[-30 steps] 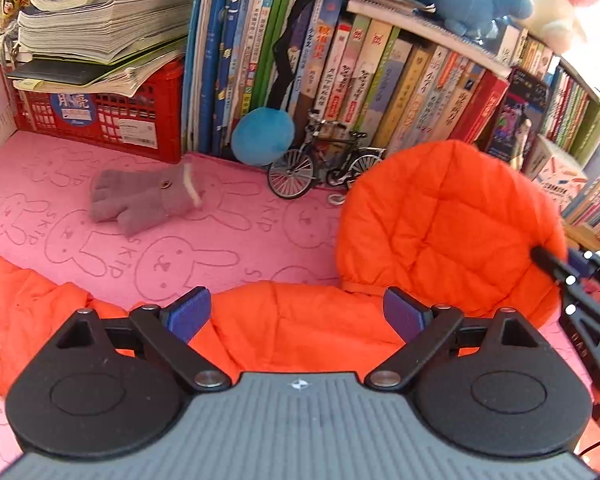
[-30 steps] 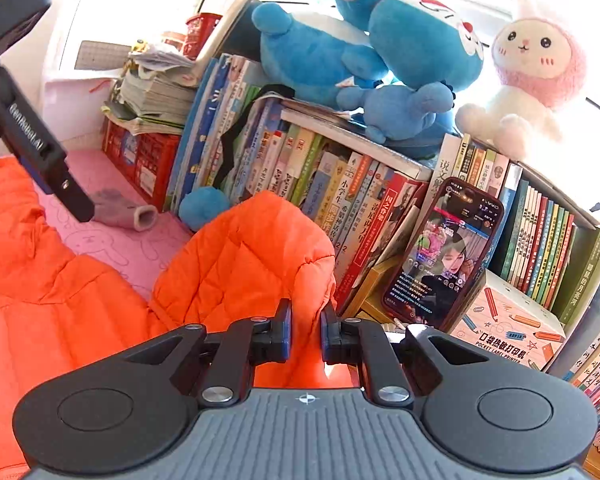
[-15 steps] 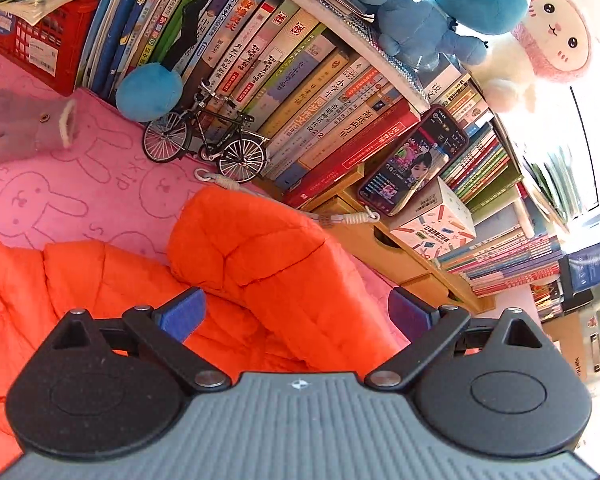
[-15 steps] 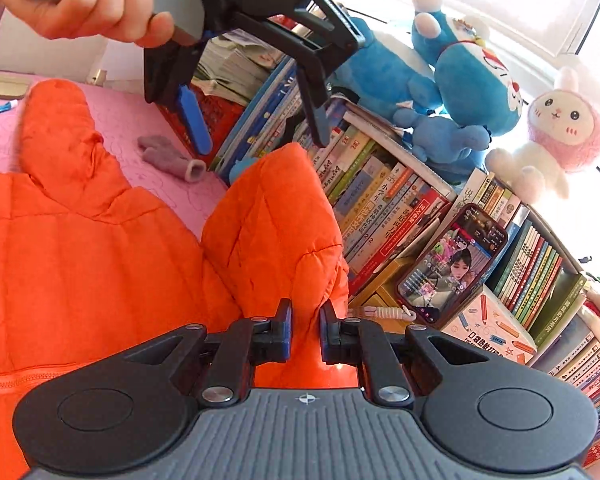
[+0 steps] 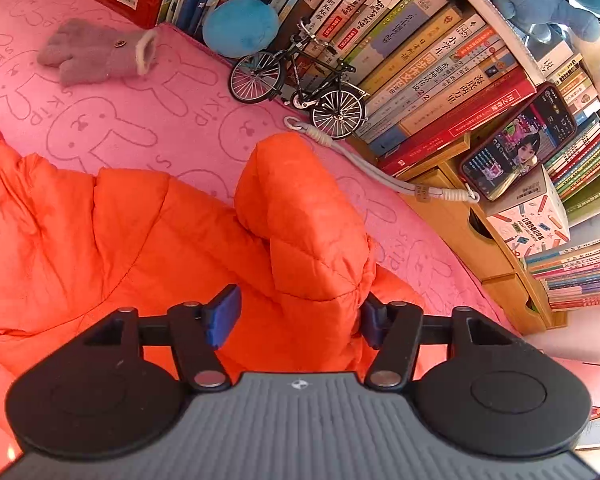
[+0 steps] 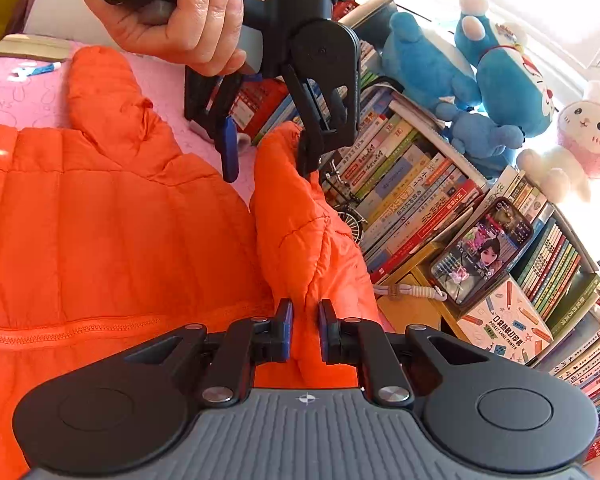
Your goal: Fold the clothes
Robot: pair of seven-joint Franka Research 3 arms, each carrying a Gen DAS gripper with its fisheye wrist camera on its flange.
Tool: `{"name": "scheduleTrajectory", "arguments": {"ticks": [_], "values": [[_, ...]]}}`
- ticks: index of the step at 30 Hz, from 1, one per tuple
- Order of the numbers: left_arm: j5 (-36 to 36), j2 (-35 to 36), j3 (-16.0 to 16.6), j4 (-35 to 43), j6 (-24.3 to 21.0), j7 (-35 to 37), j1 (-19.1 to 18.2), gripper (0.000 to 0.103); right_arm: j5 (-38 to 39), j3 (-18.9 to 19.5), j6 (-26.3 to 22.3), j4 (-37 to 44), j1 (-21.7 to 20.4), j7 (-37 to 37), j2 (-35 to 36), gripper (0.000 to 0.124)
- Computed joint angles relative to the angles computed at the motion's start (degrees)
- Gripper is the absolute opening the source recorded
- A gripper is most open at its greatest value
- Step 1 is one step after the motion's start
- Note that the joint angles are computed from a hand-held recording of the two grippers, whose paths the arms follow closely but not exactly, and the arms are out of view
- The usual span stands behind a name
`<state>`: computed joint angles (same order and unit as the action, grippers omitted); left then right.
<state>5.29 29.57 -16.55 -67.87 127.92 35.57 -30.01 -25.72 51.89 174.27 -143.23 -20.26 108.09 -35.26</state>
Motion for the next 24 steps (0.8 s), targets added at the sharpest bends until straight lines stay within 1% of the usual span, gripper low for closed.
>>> {"name": "scheduleTrajectory", "arguments": {"ticks": [3, 7, 9, 10, 12, 15, 16, 18, 19, 20, 21, 22, 24], "values": [[1.6, -1.0, 0.3, -0.9, -1.9, 0.7, -0.6, 0.046, 0.8, -2.4, -2.7, -1.0, 3.3, 0.1, -0.5, 0.015], [3.1, -1.8, 0.1, -2.0, -4.5, 2.4, -1.3, 0.046, 1.8, -6.2, -7.9, -2.2, 8.0, 2.8, -1.4, 0.015], [2.7, -2.1, -0.1, -2.7, -5.2, 2.8, -1.2, 0.045, 4.6, -9.6, -10.6, -2.6, 11.6, 5.5, -0.7, 0.017], [2.2, -2.4, -0.3, -3.3, -5.2, 2.9, -0.9, 0.045, 6.7, -11.6, -11.8, -2.8, 13.8, 7.2, -0.3, 0.02], [1.4, -3.0, -0.5, -4.6, -4.8, 2.8, -0.5, 0.045, 12.0, -16.5, -13.2, -3.4, 18.5, 11.3, 0.5, 0.038], [0.0, -4.1, -1.0, -6.5, -3.9, 3.3, 0.3, 0.045, 22.3, -24.3, -10.5, -5.9, 25.2, 20.6, 1.3, 0.054], [-0.2, -4.3, -1.0, -6.8, -3.8, 3.4, 0.5, 0.045, 26.5, -27.1, -8.5, -7.1, 27.9, 24.4, 1.2, 0.059], [-0.6, -4.8, -1.2, -7.6, -3.5, 3.7, 0.7, 0.045, 33.3, -31.0, -1.7, -9.3, 32.2, 29.9, 2.4, 0.078], [-0.8, -4.9, -1.2, -7.8, -3.5, 3.7, 0.8, 0.045, 36.5, -32.9, 2.2, -10.0, 34.4, 31.8, 3.7, 0.082], [-1.0, -5.1, -1.2, -8.1, -3.4, 3.8, 0.9, 0.045, 40.0, -35.3, 6.2, -10.6, 37.3, 33.3, 5.0, 0.09], [-1.2, -5.2, -1.3, -8.4, -3.2, 3.9, 1.0, 0.045, 42.1, -35.7, 8.9, -10.2, 38.2, 34.6, 6.7, 0.096], [-1.4, -5.3, -1.4, -8.6, -3.0, 4.0, 1.1, 0.045, 44.1, -36.1, 11.1, -9.6, 39.1, 35.7, 8.5, 0.098], [-1.8, -5.6, -1.6, -9.2, -2.5, 4.5, 1.3, 0.044, 47.0, -37.4, 13.4, -7.2, 41.0, 36.8, 12.6, 0.101]]}}
